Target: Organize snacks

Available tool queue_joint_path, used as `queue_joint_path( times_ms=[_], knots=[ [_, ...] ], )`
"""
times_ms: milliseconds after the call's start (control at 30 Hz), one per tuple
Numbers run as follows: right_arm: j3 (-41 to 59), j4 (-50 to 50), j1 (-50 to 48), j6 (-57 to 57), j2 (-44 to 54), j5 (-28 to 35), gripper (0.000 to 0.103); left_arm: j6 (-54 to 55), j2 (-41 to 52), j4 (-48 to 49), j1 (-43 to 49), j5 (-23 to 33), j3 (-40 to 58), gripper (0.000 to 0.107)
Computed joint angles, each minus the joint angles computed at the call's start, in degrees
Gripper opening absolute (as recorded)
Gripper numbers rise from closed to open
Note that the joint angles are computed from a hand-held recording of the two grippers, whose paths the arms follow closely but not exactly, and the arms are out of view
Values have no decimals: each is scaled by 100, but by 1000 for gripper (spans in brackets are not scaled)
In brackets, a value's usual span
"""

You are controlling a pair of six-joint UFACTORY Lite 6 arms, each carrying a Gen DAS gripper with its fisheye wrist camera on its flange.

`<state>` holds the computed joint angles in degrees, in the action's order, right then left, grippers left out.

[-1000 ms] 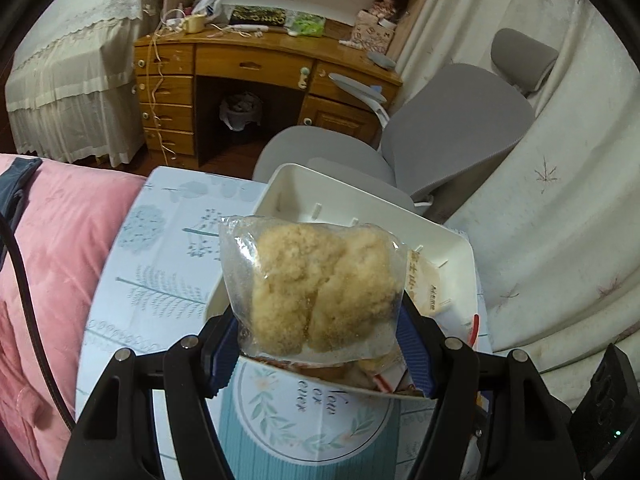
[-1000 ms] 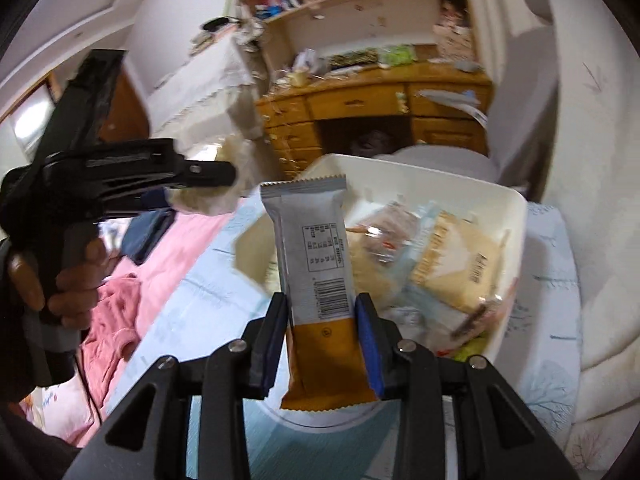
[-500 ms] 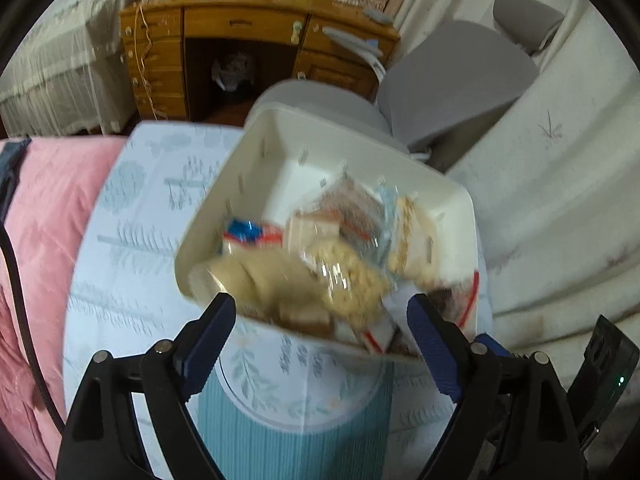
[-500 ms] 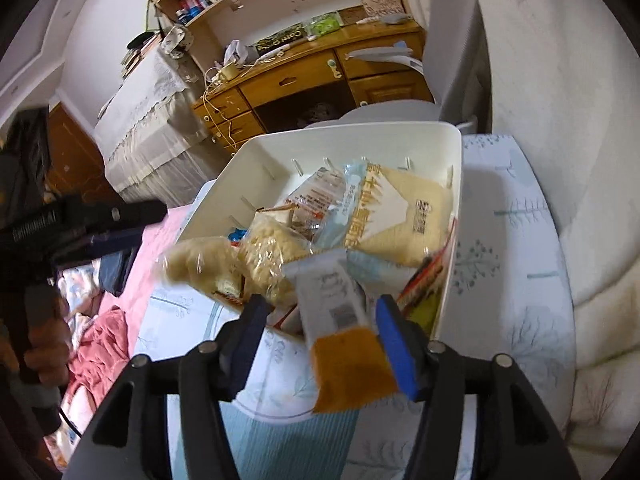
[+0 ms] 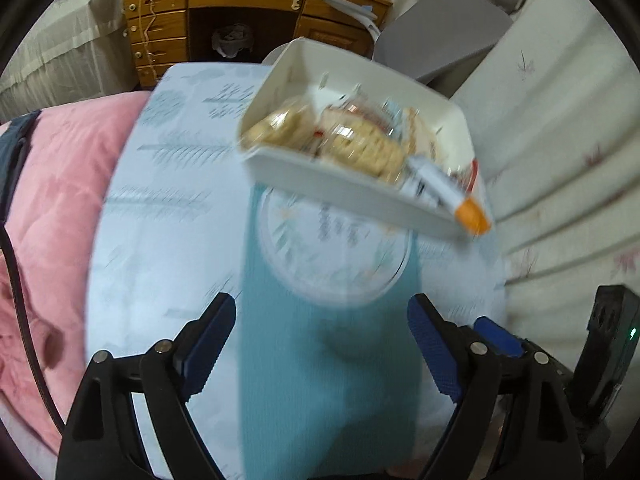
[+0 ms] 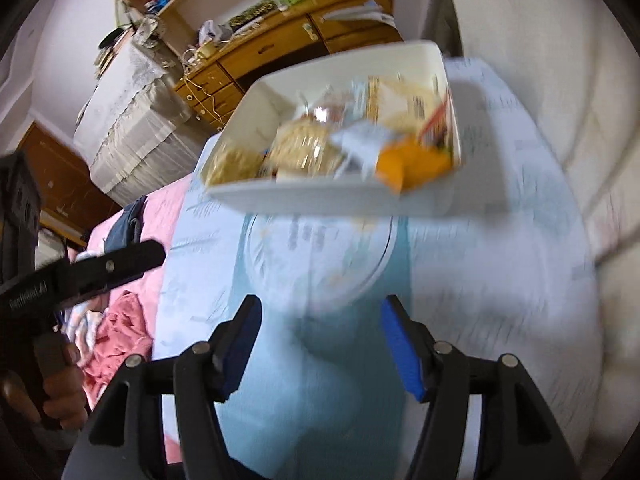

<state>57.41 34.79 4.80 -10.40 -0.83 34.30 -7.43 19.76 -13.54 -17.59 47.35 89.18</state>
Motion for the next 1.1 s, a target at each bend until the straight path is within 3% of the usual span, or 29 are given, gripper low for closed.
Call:
queue_joint_path(
  times_ms=[67,100,133,167,300,467,667,833,1100],
  knots=[
    [-562,-148,334,670,-645,-38,63,161,-667,5,102,-24,-765,87],
    [-705,-319,474,978,-842,-36,70,200,-1013,40,137,-1,-1125,87],
    [-870,-679,731,1525,-1113,-24,82,233,-1327,81,155,32,-1423,87],
    [-985,-1021,955,2014,-1353,31,86,273,-1584,131,157,84,-1645,87],
    [-1002,-2259,1702,3703,-1966,669,89,492,-2509,186,152,429,-2134,89],
    [-357,-2839,2130,4796,-2276,1938,90,279,-3115,575,-118,958,-1701,102],
    [631,-3526,2703,5515,-2460,2870,93,-960,-3221,1492,-823,1442,-990,102],
    [1099,-4011,3169,5853,-2635,3271,93,-2106,-3418,2427,-1718,1792,-790,102],
    [1022,-4873,3842,6370,-3010,3644,94,-3930,-3439,3881,-3110,2402,-625,102]
  ],
)
